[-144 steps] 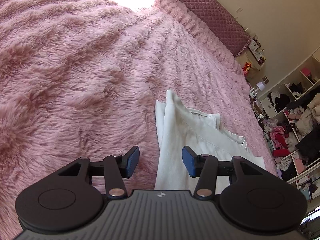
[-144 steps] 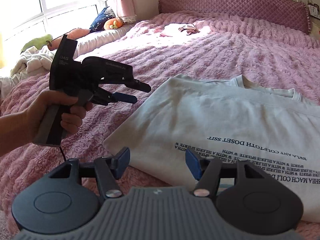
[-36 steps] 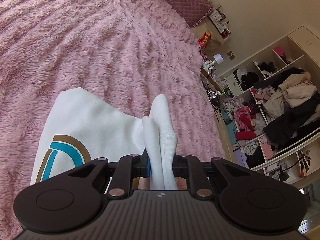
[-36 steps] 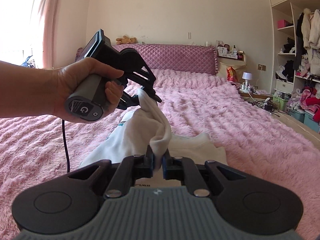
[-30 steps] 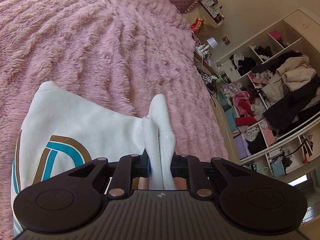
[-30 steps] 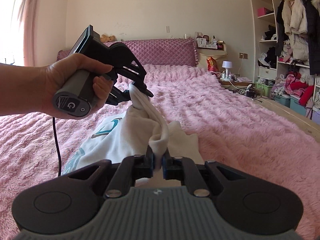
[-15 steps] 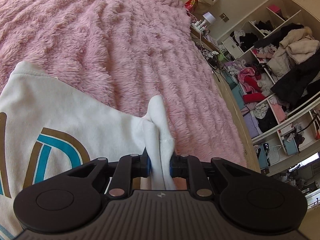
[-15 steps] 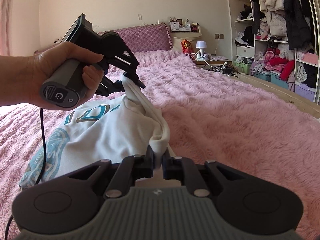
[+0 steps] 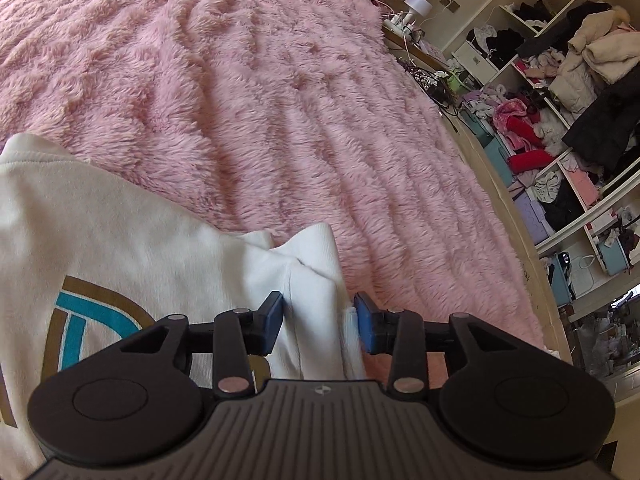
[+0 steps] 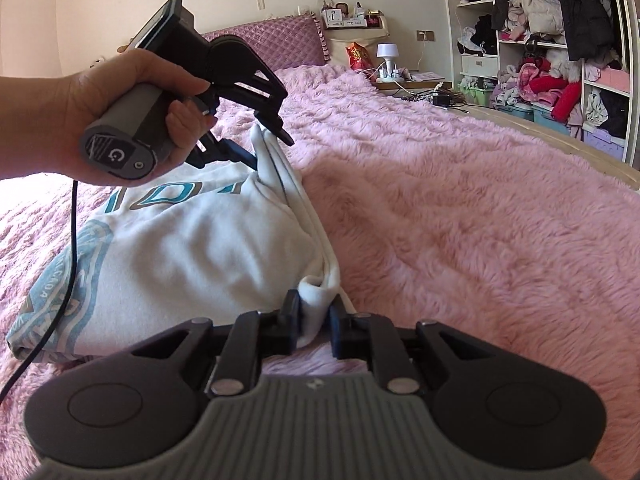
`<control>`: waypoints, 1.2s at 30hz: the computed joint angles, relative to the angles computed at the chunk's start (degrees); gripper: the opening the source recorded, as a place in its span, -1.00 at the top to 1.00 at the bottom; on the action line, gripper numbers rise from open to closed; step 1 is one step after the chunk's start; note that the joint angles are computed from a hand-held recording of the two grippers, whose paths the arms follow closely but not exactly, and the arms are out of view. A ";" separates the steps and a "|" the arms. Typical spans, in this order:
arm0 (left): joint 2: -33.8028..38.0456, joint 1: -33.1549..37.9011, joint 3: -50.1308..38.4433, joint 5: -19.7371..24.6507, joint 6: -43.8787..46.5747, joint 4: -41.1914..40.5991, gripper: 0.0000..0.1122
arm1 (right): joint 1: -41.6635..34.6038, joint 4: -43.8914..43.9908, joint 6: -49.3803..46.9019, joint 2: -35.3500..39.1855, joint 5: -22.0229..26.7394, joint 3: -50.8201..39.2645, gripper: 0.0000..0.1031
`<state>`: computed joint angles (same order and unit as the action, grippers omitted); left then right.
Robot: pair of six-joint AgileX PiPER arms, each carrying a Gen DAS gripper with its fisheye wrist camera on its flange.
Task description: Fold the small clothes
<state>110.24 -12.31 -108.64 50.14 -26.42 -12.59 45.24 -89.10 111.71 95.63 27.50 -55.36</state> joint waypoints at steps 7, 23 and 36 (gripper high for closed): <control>-19.65 1.04 17.25 1.26 10.11 7.69 0.21 | -0.34 7.18 -4.48 -3.18 1.88 0.78 0.39; -62.51 -3.08 63.03 -11.35 6.94 6.64 0.14 | 7.39 2.50 -6.05 -7.27 -0.94 -1.33 0.22; -59.93 2.40 71.45 -19.09 15.00 -3.53 0.14 | 4.11 18.84 -22.24 1.74 -5.13 -8.25 0.19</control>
<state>50.31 -9.91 -37.19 31.05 -11.42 -16.13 49.35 -70.26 89.47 97.37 22.37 -63.61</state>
